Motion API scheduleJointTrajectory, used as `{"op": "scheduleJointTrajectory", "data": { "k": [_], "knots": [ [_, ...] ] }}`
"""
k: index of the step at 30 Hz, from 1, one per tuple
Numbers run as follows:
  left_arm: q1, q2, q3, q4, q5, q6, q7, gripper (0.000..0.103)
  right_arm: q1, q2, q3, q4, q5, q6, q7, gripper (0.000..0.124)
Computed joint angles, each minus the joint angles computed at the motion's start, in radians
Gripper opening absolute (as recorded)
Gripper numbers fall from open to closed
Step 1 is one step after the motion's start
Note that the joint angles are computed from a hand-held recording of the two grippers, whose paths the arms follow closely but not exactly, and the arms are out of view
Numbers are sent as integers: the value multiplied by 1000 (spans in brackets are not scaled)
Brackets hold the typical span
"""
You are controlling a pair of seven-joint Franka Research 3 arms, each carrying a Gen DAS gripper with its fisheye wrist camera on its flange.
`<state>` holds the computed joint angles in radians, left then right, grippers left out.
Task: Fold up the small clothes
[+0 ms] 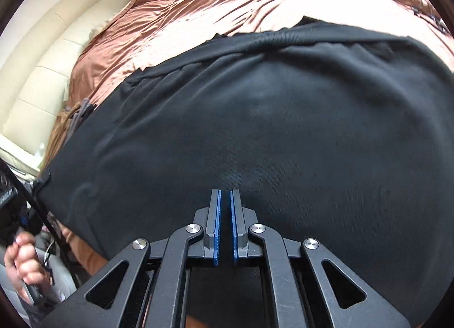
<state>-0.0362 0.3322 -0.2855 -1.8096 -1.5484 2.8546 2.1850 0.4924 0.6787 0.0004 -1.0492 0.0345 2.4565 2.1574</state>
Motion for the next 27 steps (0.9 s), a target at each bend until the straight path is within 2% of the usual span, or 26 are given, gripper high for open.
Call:
{"op": "scheduleJointTrajectory", "data": {
  "k": [4, 10, 14, 19, 21, 24, 26, 27],
  "knots": [
    [7, 3, -8, 45, -15, -44, 12, 10, 15, -72, -6, -138, -12, 67, 23, 3],
    [-2, 6, -15, 110, 44, -94, -23, 10, -5, -158, 40, -311, 50, 187, 2, 3],
    [-2, 15, -35, 160, 54, -126, -18, 10, 7, -206, 33, -400, 57, 245, 16, 3],
    [-20, 48, -58, 247, 135, -149, -59, 10, 25, -309, 21, -563, 55, 349, 66, 3],
    [-27, 73, -71, 293, 176, -158, -80, 10, 53, -368, -14, -638, 0, 399, 125, 3],
    [-31, 105, -96, 346, 228, -173, -103, 10, 51, -458, -26, -746, -50, 477, 183, 4],
    [-32, 121, -117, 373, 260, -181, -111, 10, 65, -529, -57, -819, -147, 497, 272, 5],
    [-40, 135, -123, 397, 285, -184, -124, 10, 75, -561, -77, -846, -223, 493, 340, 12]
  ]
}}
